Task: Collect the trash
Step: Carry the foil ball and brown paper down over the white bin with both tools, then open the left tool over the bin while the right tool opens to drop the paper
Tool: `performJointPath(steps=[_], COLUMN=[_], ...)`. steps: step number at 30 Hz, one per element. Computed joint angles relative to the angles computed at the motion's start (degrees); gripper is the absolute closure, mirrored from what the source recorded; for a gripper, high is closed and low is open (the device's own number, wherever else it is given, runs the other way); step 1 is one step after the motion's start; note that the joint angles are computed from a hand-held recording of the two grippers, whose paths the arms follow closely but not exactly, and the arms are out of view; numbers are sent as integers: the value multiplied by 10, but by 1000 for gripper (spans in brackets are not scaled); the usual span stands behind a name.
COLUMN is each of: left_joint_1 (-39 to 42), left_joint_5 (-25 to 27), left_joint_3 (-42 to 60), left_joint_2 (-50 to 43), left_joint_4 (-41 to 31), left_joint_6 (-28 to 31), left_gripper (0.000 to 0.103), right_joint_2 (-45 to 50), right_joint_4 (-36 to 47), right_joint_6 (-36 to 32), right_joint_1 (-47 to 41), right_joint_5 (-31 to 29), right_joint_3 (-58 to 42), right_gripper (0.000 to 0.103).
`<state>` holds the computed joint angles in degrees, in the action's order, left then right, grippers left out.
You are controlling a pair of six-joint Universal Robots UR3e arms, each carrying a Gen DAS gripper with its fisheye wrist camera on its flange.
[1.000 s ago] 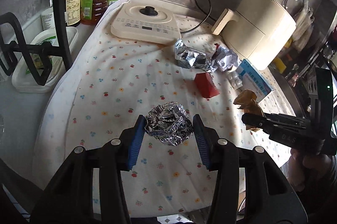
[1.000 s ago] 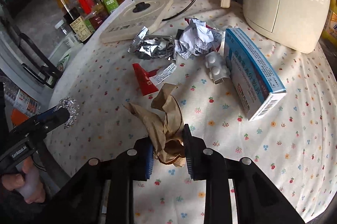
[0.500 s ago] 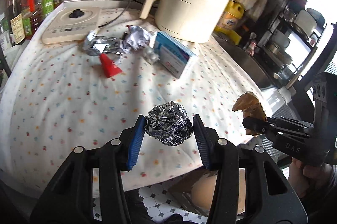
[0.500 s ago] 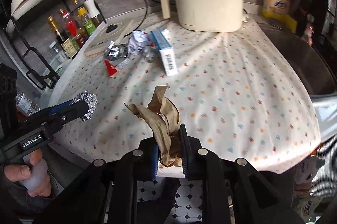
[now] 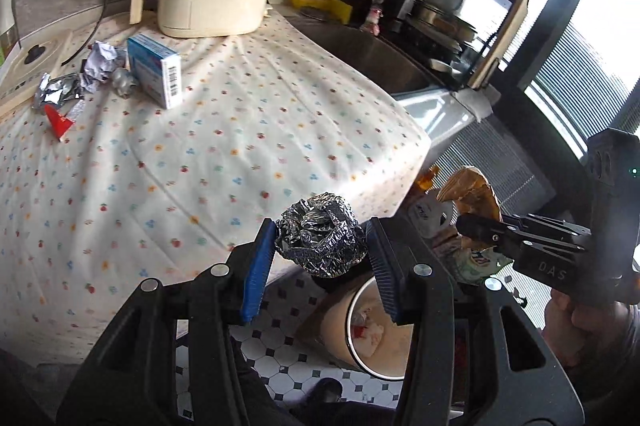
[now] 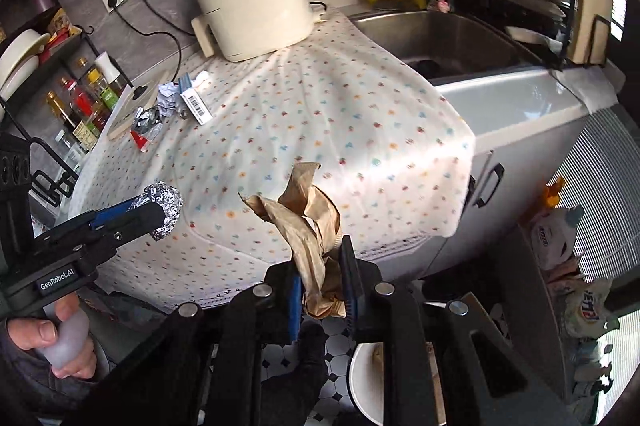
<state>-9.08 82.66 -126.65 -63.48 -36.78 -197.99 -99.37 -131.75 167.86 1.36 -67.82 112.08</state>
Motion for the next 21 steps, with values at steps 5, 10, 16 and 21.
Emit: performJointPath(steps=[5,10,16,21], left_joint_1=[-87,-160,-219,-258], left_joint_5=[38,69,97,110], left_joint_3=[24,51,81,103], left_joint_2=[-73,-136,-190,-232], left_joint_4=[41,67,86,100], left_joint_6=[-44,-84,-122,-150], left_gripper=[56,56,56,56], right_joint_2=[-93,-162,-243,-312], right_joint_4=[49,110,198,294], right_joint_6=[-53,-112,-202,-283], right_joint_1=[-82,-159,-255,-337], right_joint_5=[16,25,40,56], right_joint_3=[83,137,179,193], right_gripper=[82,77,71,45])
